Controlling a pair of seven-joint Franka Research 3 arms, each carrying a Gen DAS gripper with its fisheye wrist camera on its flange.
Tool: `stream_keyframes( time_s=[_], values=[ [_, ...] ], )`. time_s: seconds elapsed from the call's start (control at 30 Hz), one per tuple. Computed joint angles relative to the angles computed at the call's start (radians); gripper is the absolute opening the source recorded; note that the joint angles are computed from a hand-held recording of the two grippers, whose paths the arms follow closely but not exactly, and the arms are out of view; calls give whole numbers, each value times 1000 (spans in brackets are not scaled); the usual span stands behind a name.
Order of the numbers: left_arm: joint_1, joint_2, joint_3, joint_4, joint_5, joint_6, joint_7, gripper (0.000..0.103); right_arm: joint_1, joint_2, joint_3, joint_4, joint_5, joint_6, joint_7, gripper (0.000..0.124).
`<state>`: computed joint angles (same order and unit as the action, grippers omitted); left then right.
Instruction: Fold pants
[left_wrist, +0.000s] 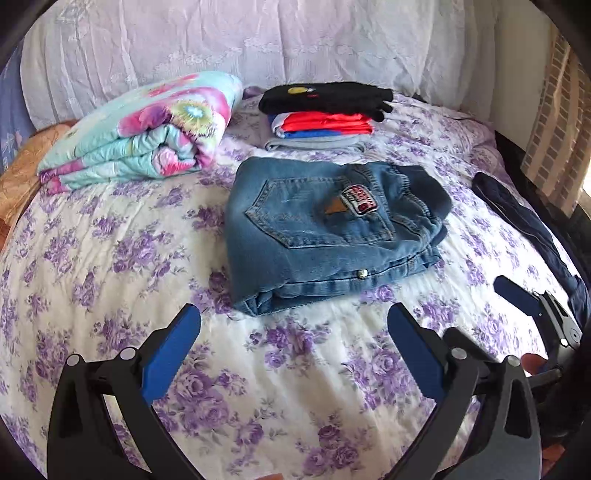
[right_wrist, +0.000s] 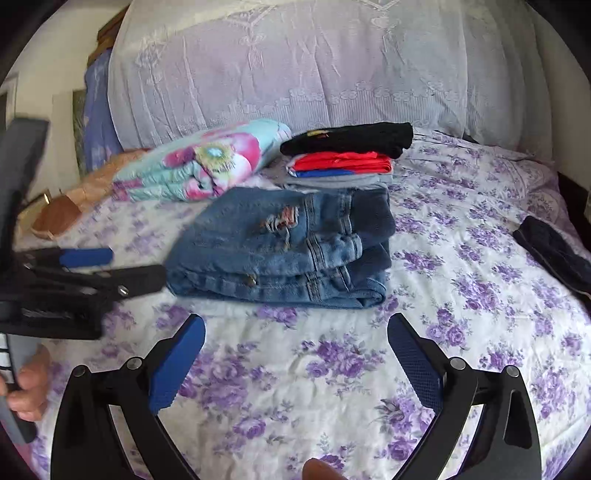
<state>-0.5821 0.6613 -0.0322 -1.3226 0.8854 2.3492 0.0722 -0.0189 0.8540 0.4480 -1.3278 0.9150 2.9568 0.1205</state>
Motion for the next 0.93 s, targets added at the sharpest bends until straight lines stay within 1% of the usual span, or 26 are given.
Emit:
stream_keyframes(
  time_s=[0.07, 0.1, 0.2, 0.27, 0.37, 0.53, 0.67, 0.93],
  values=[
    [-16, -2, 7, 1, 20, -17, -5, 99, 32, 2, -26, -8, -24, 59, 8, 100],
    [-20, -10, 10, -12, 35, -5, -19, 99, 27, 2, -16, -15, -33, 71, 3, 100],
    [-19, -22, 8, -32, 54, 12, -40, 99, 4, 8, 12, -17, -51, 66, 3, 100],
    [-15, -19, 2, -29, 48, 3, -34, 99, 3, 9, 14, -19, -63, 76, 13, 100],
    [-4, -18, -6, -34, 35, 15, -27, 99, 4, 9, 9, -21, -84, 76, 41, 100],
    [-22, -23, 5, -35, 64, -5, -41, 99, -13, 15, 30, -23, -105, 77, 53, 100],
    [-24, -19, 3, -27, 73, -24, -42, 99, -19, 19, 40, -23, -115, 76, 57, 100],
    [-26, -15, 0, -20, 80, -44, -43, 99, -19, 21, 41, -21, -131, 75, 79, 100]
  ],
)
